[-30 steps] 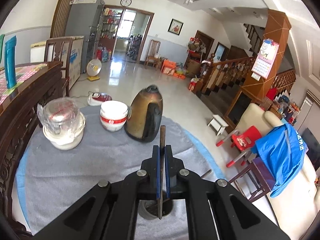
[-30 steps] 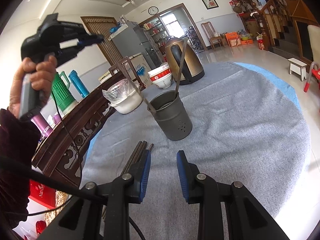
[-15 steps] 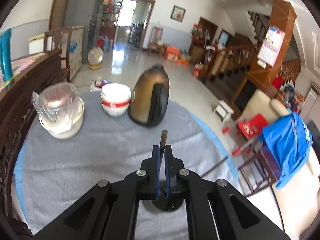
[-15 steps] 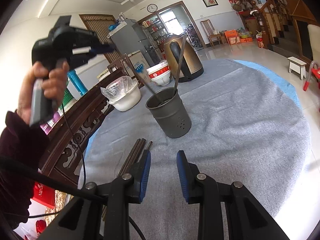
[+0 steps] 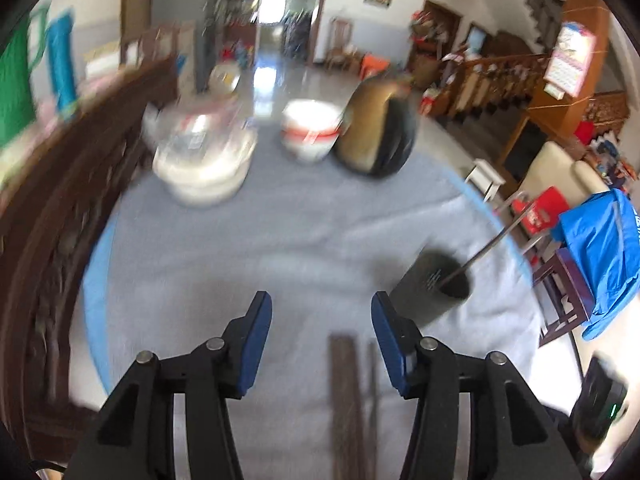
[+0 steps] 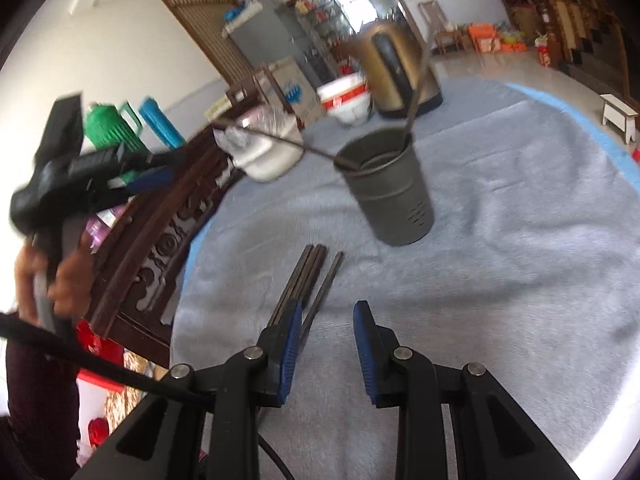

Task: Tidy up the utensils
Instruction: 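Return both grippers to the chopsticks and grasp one with the right gripper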

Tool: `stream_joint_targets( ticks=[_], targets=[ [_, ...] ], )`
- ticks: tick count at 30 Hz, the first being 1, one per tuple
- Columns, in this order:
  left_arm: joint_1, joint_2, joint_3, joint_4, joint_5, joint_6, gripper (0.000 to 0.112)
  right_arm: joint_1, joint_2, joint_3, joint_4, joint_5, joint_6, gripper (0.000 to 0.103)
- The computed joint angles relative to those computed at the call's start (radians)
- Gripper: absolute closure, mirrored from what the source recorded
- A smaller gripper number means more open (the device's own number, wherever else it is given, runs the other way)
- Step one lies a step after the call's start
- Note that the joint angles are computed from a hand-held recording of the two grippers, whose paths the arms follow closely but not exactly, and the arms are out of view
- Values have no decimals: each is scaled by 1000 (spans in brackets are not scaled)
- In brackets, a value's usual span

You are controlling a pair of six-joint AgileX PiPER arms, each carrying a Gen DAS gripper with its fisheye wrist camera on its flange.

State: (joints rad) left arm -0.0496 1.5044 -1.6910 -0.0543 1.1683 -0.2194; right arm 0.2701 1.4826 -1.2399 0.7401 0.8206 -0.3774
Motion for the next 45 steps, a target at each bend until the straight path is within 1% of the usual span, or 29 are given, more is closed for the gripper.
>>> stream_joint_targets(
  ticks=[1,3,6,8,13,16,19,20,24,31,34,38,40,42,45],
  targets=[
    [36,-26,78,-32,-13,15,60,23,38,-40,-27,10,36,74],
    [86,-51,176,-82,-31,43,60,78,125,-137,-110,31,136,74],
    [154,-83,303,-152,-61,89,60,137,245,-271,-190,62,253,76],
    [194,-100,380,-201,-80,132,60,175,321,-361,-259,91,346,81],
    [220,-123,490,-235,-116,193,60,247,480,-535,-404,135,543,85],
    [207,-111,500,-226,-127,203,60,280,546,-619,-501,183,645,86],
    [202,-95,495,-240,-130,229,60,308,576,-672,-577,213,683,91],
    [203,-88,486,-244,-125,235,60,312,578,-677,-582,218,678,93],
    [182,-48,462,-251,-134,245,60,305,542,-618,-585,198,625,93],
    [86,36,411,-238,-145,226,60,246,437,-476,-610,192,549,93],
    [41,86,375,-214,-145,192,60,214,395,-411,-578,163,510,93],
    [11,132,333,-194,-146,161,60,215,386,-395,-584,148,502,92],
    [7,157,311,-204,-144,161,60,218,382,-378,-583,126,493,92],
    [-2,179,292,-192,-142,145,60,207,377,-364,-561,113,471,92],
    [-16,187,288,-168,-167,127,60,188,374,-349,-516,102,432,91]
  ],
)
